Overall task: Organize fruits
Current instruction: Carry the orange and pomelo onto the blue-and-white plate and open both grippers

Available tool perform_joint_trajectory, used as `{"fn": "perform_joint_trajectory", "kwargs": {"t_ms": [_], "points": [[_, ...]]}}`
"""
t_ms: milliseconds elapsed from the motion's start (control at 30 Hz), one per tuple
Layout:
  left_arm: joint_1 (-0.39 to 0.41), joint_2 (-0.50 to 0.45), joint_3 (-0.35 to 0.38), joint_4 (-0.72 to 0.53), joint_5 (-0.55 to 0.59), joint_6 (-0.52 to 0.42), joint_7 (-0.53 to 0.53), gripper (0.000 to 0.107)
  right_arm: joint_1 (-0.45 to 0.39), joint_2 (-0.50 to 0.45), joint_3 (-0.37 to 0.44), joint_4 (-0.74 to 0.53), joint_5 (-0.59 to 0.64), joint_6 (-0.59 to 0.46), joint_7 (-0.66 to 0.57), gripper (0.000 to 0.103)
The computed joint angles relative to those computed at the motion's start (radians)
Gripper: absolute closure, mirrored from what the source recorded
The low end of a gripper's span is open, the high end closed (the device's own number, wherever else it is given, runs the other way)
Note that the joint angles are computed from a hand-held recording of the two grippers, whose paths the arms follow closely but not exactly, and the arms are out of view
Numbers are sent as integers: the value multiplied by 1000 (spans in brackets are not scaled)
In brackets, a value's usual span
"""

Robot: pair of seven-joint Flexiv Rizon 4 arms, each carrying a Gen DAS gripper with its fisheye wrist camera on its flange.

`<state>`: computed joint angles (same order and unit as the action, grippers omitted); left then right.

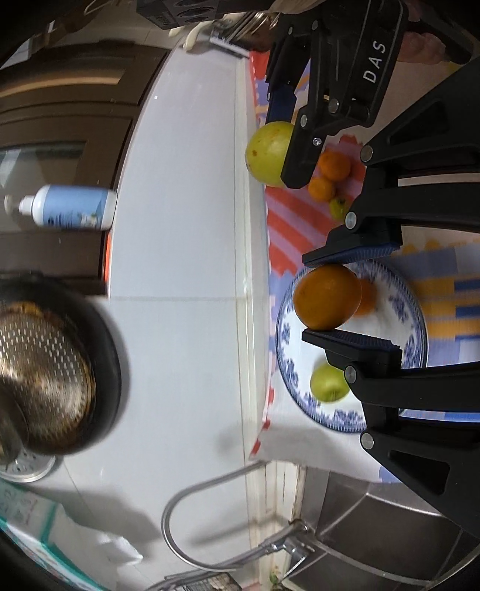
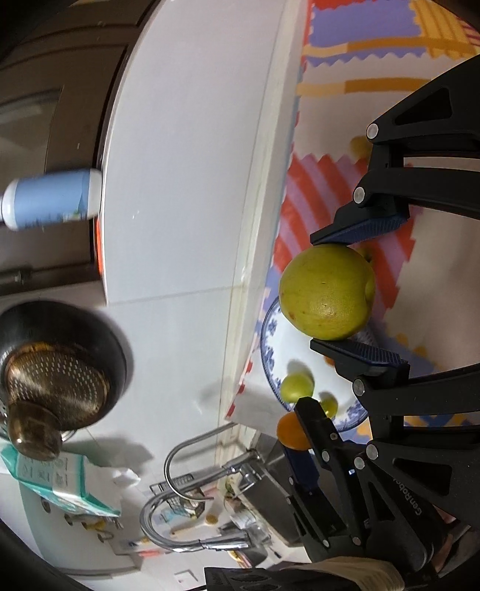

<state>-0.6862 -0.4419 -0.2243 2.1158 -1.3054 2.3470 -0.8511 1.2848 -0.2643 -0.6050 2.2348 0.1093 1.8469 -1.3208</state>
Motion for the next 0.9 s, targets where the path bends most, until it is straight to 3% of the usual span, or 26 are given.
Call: {"fn": "perform_joint_trajectory", "kwargs": {"t_ms": [267,467,700,900], "points": [[26,9,11,24,-33,12,10,73,-199,-66,216,-109,-95,-29,28,53],[52,2,9,33,-58,-1,16,73,-401,-139,426,-213,-201,-76,79,53],[90,-14,6,33,-106,-28,51,73,-490,-221,509,-301,-315,-122,133,53],[125,-36,23,42,-74,-64,32,73,-571,-289,602,-377,-392,-172,157,53]]}}
